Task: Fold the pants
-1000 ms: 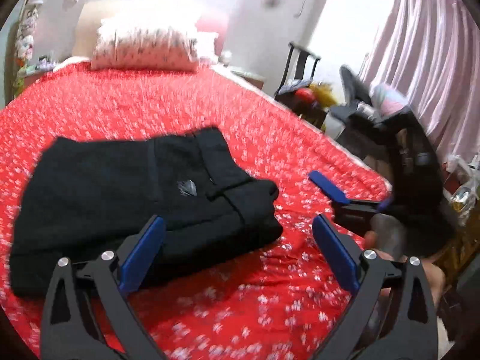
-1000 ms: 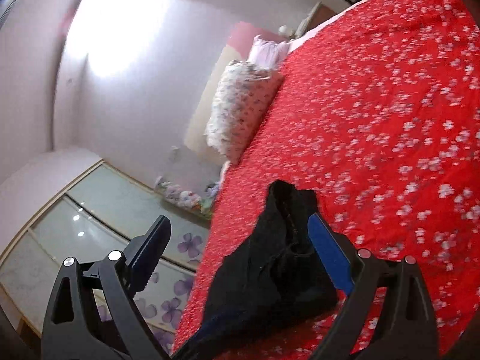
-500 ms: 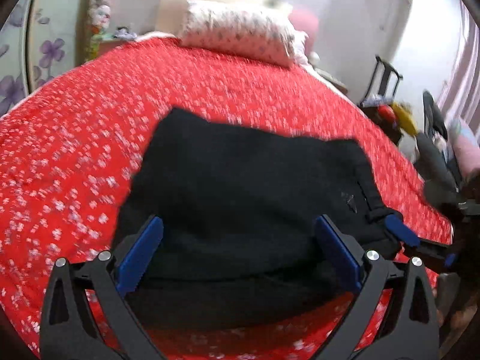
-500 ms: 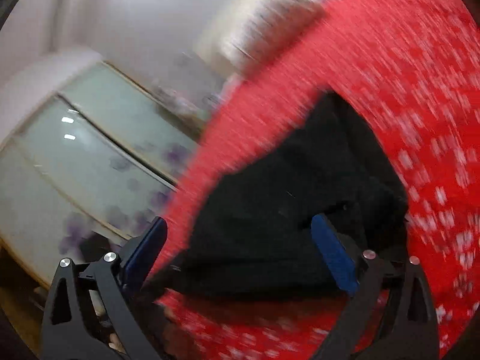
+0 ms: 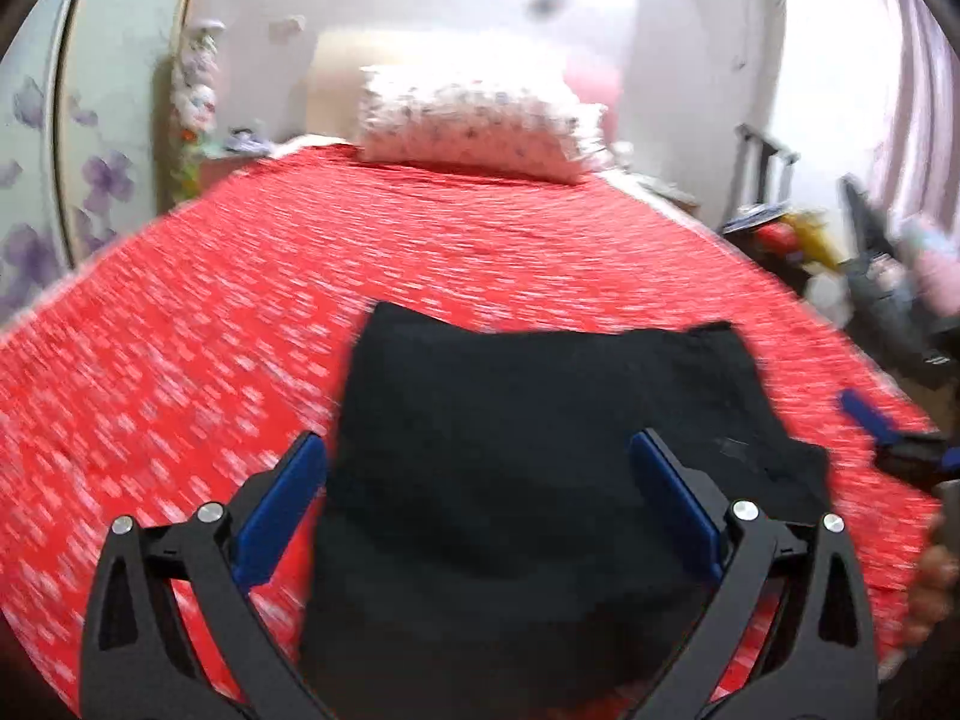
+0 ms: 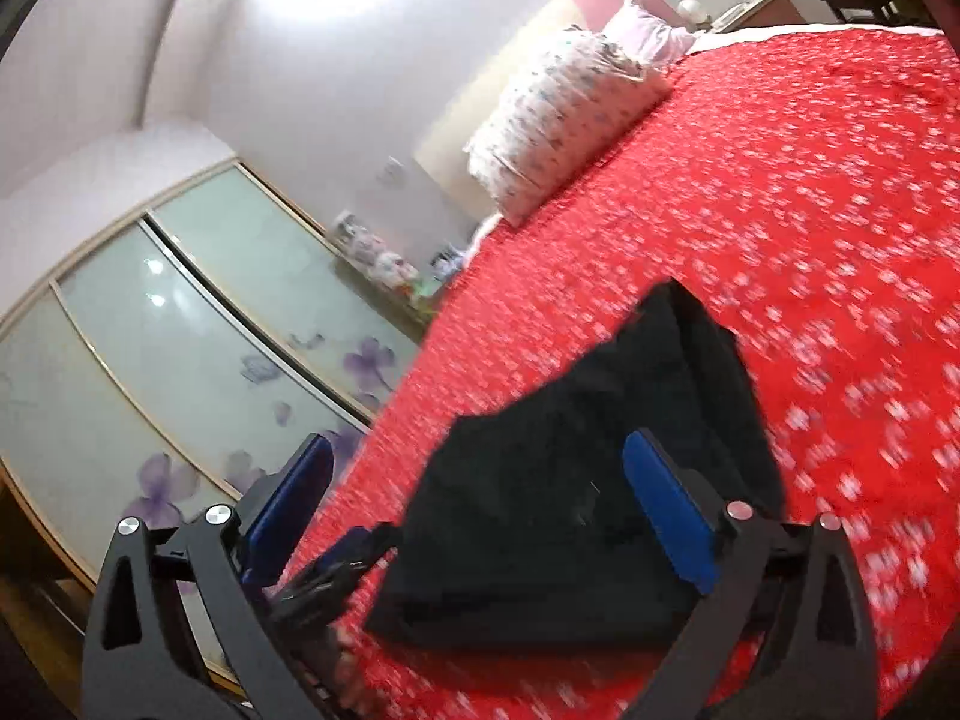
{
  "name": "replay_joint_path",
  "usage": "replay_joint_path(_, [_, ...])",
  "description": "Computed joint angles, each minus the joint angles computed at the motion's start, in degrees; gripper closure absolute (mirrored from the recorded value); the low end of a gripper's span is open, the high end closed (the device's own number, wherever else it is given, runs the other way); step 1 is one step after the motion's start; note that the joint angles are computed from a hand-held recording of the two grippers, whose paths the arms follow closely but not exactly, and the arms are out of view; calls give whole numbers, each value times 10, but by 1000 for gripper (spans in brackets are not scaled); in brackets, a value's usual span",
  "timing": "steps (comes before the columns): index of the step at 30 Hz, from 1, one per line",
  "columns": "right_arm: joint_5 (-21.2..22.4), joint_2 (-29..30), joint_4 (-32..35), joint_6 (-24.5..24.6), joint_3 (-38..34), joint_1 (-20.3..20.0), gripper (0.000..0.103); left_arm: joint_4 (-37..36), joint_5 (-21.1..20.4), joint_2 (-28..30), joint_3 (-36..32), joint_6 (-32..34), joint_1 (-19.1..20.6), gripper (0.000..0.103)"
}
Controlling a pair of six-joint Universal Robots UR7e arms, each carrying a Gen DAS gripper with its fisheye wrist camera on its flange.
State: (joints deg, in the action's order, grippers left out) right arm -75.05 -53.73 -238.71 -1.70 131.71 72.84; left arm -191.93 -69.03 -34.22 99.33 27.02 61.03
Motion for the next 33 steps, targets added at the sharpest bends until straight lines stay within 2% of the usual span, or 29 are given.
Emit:
replay_joint_path(3, [-42, 3, 66, 7, -46, 11, 3, 46, 38, 23, -49, -2, -1, 2])
replay_joint_path(5, [-59, 6, 105, 14, -72, 13, 3, 71, 27, 27, -66, -20, 5, 2])
replay_joint_path(8, [-91, 15, 128, 7, -100, 19, 3, 75, 35, 36, -77, -21, 7, 2])
replay_joint_path(11, [-105, 25, 143, 9, -115, 20, 3, 79, 59, 44, -78, -13, 2, 2])
replay_joint_path(13, [-144, 28, 174, 23, -128, 25, 3, 99, 77, 52, -88, -15, 1, 2])
replay_joint_path(15, [-171, 31, 185, 31, -131, 29, 3, 130, 77, 53, -100, -31, 5, 2])
replay_joint_path(20, [-168, 34, 172, 42, -125, 26, 3, 166, 65, 48, -106, -59, 13, 2])
replay_joint_path(25, [-170, 32, 170, 20, -121, 27, 3, 159, 72, 48, -102, -57, 10, 2])
replay_joint_path(28, [-180, 13, 196, 0, -107, 37, 3, 131, 81, 40, -84, -45, 4, 2])
replay_joint_path(31, [-130, -26, 236, -36, -71, 36, 3, 84, 72, 18, -42, -2, -2, 2])
replay_joint_path(33, [-129, -52, 258, -82, -47, 46, 3, 72, 48, -4, -12, 15, -1, 2])
